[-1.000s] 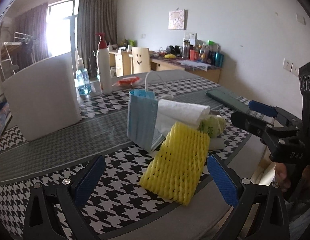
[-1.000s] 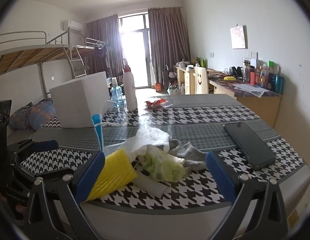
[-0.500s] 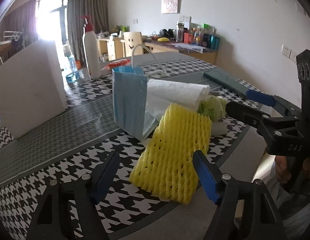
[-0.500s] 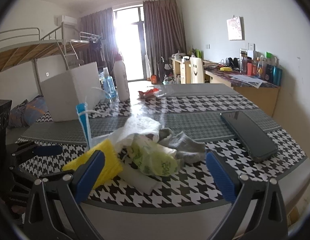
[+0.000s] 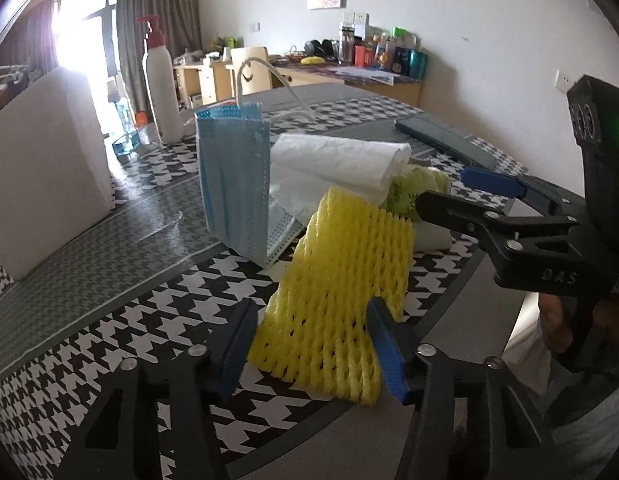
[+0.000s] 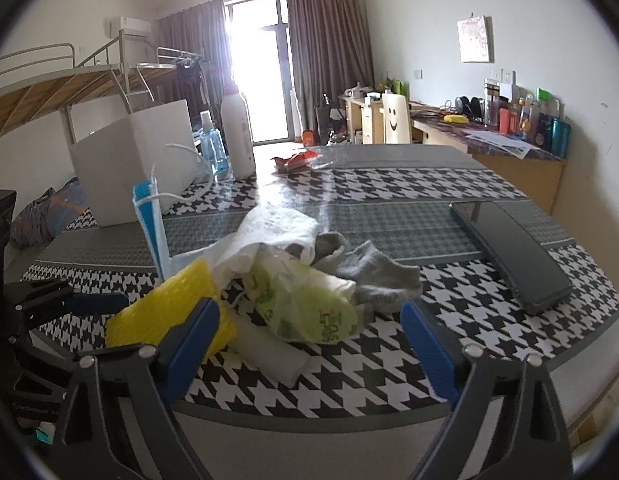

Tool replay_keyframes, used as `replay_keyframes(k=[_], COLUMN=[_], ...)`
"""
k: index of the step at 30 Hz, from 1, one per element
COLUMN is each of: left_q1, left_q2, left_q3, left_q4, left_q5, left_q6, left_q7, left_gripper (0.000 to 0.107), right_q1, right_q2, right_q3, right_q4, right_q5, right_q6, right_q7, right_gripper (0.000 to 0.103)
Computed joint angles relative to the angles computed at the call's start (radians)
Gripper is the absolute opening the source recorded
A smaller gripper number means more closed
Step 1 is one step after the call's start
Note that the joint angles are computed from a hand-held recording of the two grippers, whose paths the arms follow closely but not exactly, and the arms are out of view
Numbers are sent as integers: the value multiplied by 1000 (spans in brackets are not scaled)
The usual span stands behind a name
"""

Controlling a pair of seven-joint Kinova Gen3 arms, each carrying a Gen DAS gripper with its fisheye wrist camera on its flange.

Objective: Organize soft objects
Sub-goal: 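Close the left tool on the yellow foam net while the right tool grasps the plastic bag, then lift the yellow net and plastic bag and carry both toward the white foam box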

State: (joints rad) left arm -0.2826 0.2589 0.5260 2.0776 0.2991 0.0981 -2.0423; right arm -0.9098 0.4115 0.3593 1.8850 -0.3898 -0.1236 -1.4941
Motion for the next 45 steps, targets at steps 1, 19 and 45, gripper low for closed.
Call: replay_keyframes(k=[1,19,45], left_q1=[-8,-180,-704], left_q2=[1,38,31], left_q3=[10,192,710], left_q4=[1,4,87], left_q5=[0,24,73], left_q6=[-1,-1,0], left_q7=[-4,-121,-194], left_gripper=[54,24,18], right_q1=[13,87,36], right_q2=[1,32,-41], right_q3=[-14,-70,-31], right_q4=[-5,-78,-7], right_q5=[5,157,271], right_q6=[7,113,82], right_q7=[-1,-118,-223], right_gripper=[90,71,35])
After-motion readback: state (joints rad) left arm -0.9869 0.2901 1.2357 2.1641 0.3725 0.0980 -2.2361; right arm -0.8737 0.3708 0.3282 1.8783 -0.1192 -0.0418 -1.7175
